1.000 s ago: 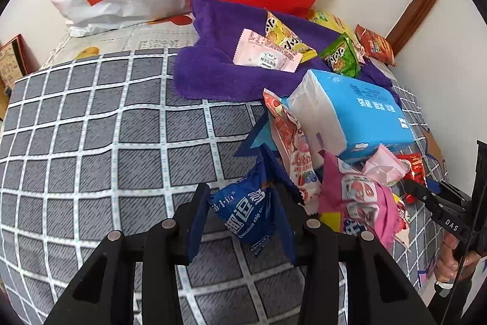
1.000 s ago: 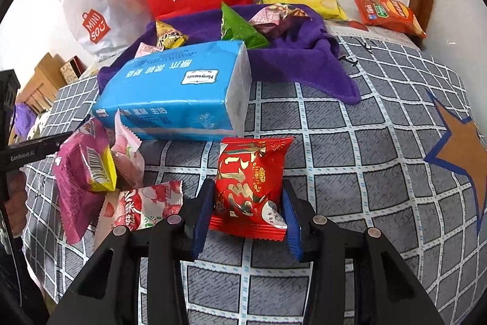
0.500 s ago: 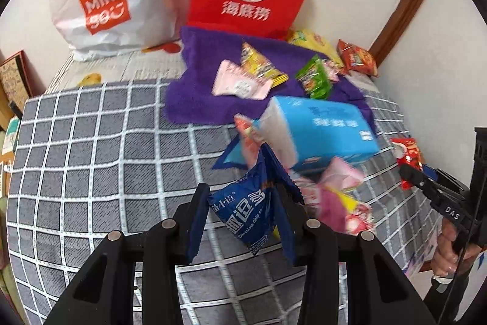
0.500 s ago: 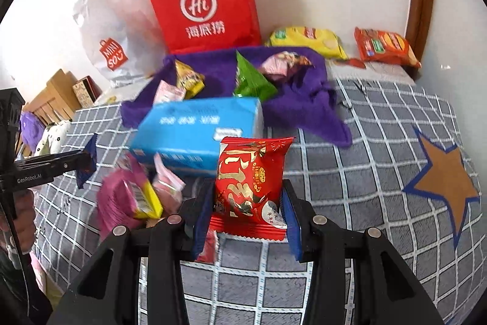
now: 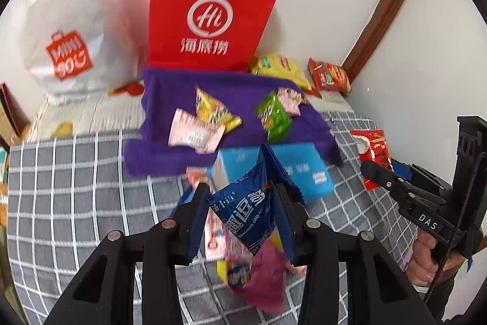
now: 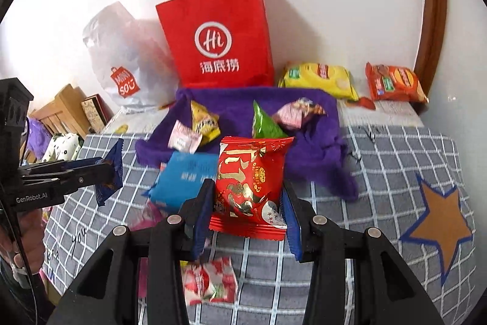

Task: Organize snacks
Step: 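Lift the red candy pack and blue bag and carry them over the towel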

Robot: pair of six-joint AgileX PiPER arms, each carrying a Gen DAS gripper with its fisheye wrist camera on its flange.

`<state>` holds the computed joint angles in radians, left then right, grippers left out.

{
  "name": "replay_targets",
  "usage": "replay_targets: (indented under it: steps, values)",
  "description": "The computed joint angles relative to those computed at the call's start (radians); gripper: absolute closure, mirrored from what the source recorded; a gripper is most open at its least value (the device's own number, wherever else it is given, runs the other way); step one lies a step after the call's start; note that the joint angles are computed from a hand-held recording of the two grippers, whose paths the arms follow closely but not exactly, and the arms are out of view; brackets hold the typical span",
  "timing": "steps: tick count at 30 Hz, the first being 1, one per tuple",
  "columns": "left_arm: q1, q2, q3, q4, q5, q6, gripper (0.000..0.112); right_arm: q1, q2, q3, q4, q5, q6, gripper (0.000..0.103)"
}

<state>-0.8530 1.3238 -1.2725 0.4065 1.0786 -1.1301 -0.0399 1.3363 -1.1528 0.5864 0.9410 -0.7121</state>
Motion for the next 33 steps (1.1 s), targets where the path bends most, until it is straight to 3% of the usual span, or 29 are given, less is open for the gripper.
replay_targets:
  steps: [11,21,28,33]
  values:
    - [0.155,0.136,-0.217,-0.046,0.001,0.206,0.073,0.075,0.21,-0.249,-0.032,-0.02,0.09,0.06]
    - [0.336,0.248,-0.295,-0.163,-0.059,0.373,0.073,0.148,0.437,-0.493,-0.13,-0.048,0.196,0.06]
    - [0.435,0.315,-0.333,-0.226,-0.093,0.472,0.073,0.196,0.61,-0.714,-0.173,0.009,0.261,0.06]
    - [0.469,0.331,-0.298,-0.229,-0.144,0.481,0.073,0.221,0.669,-0.741,-0.191,-0.011,0.276,0.06]
